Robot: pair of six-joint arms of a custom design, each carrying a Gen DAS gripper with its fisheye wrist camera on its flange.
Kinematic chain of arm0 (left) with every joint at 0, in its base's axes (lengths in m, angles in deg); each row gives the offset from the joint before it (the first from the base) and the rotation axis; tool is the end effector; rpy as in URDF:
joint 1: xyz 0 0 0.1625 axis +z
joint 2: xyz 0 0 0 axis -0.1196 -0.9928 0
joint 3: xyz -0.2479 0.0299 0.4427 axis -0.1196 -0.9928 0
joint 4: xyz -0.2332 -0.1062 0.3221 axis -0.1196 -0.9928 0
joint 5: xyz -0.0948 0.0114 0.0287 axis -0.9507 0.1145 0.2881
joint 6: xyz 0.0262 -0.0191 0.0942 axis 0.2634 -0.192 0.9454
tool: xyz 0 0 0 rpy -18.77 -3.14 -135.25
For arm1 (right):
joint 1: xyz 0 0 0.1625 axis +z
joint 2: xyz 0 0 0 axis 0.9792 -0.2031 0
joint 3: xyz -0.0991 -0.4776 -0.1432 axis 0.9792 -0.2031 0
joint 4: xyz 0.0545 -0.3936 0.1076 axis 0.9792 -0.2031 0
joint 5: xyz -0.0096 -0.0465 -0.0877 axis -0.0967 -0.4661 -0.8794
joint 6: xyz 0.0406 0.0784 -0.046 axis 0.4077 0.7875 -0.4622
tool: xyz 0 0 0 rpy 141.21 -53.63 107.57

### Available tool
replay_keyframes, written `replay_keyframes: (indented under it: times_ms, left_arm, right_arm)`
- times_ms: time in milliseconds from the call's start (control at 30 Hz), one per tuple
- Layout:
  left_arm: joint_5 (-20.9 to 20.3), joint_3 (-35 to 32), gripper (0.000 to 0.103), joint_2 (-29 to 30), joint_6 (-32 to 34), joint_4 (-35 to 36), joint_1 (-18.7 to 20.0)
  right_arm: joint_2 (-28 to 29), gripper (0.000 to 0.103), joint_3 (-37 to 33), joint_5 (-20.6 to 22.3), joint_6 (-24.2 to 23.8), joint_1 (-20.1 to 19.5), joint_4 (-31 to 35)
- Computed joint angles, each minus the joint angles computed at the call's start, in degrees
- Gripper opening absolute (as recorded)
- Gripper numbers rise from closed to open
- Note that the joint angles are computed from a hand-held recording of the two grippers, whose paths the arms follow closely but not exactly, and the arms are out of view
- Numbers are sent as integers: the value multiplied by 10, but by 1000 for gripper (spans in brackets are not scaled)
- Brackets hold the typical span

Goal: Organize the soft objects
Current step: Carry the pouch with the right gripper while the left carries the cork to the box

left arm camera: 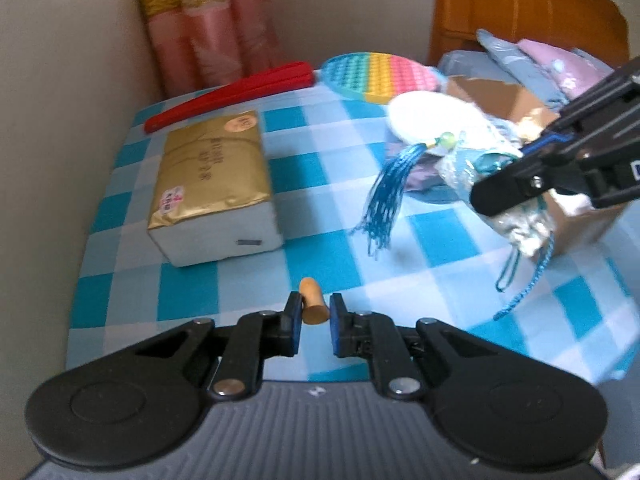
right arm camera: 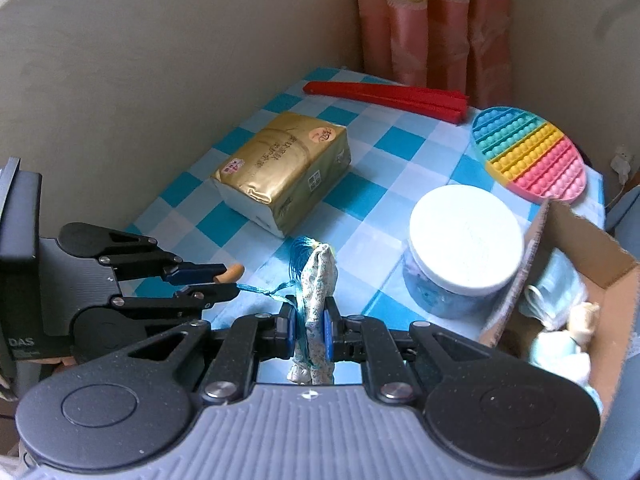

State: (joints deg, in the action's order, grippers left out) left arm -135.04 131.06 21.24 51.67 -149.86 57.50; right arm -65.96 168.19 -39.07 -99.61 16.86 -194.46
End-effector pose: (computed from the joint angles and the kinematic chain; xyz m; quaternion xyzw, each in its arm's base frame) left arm -0.1473 -0.4816 0.0441 0.3907 0.8604 -0.1823 0.2717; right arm 0.1342 -0.4769 0.1344 0.2050 -0.9204 0.2133 0.2557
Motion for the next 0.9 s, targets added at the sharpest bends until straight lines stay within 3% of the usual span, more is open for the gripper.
replay_keyframes:
  times_ms: [300, 533, 633, 900]
  left_arm:
    - [-30, 15, 12, -35, -4, 47, -33]
    - [-47, 9, 12, -42, 9, 47, -49]
    - [-57, 3, 12, -41, 16, 49, -55]
    - [-77, -19, 12, -23, 31, 54, -64]
  right_arm:
    - [-76, 16, 42, -54, 3, 14, -35]
    - [-117, 16, 19, -113, 6, -10, -32]
    - [-122, 16, 2, -116, 9, -30, -26]
    - [-128, 16, -39, -72, 92, -72, 71]
